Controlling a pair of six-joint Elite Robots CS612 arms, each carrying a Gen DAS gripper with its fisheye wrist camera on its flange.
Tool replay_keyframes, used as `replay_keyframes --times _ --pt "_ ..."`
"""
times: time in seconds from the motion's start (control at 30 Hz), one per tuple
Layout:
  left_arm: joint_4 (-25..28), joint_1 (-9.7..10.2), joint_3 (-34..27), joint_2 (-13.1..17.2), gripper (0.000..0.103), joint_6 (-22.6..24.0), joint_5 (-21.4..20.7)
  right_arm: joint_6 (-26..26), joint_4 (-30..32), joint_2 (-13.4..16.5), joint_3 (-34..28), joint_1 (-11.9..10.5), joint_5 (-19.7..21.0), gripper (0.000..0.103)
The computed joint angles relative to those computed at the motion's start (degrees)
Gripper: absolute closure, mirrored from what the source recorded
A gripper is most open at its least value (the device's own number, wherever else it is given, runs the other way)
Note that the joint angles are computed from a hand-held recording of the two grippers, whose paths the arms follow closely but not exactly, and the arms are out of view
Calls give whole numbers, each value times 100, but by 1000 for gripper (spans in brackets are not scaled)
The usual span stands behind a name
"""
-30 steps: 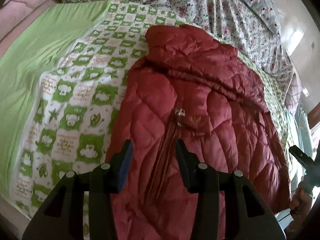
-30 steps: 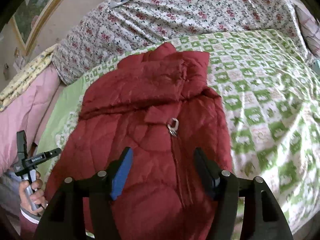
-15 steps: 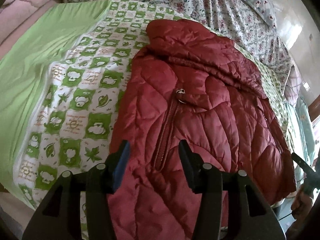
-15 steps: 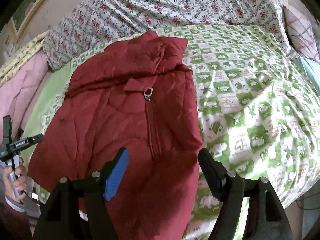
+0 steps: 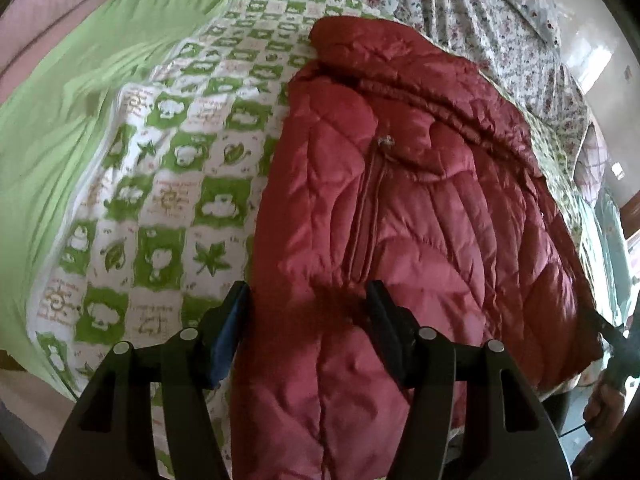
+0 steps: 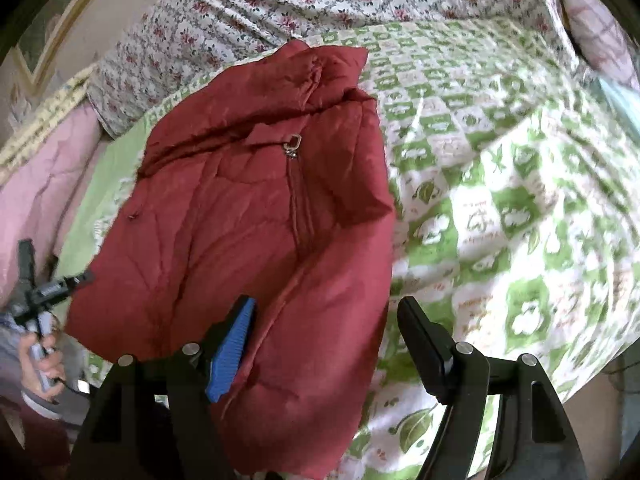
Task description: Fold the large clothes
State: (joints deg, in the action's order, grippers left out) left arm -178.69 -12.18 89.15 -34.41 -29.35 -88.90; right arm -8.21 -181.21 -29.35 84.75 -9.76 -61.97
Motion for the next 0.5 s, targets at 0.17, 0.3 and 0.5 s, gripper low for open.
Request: replay_keyframes --times 0.17,0.3,0.5 --pt "-91 5 84 3 44 38 -168 -23 210 1 15 -45 307 30" --pt "-82 -7 118 -10 44 147 -236 -190 300 -7 40 -23 411 44" --pt "-182 22 216 -29 44 189 -397 -268 200 -64 177 -138 716 76"
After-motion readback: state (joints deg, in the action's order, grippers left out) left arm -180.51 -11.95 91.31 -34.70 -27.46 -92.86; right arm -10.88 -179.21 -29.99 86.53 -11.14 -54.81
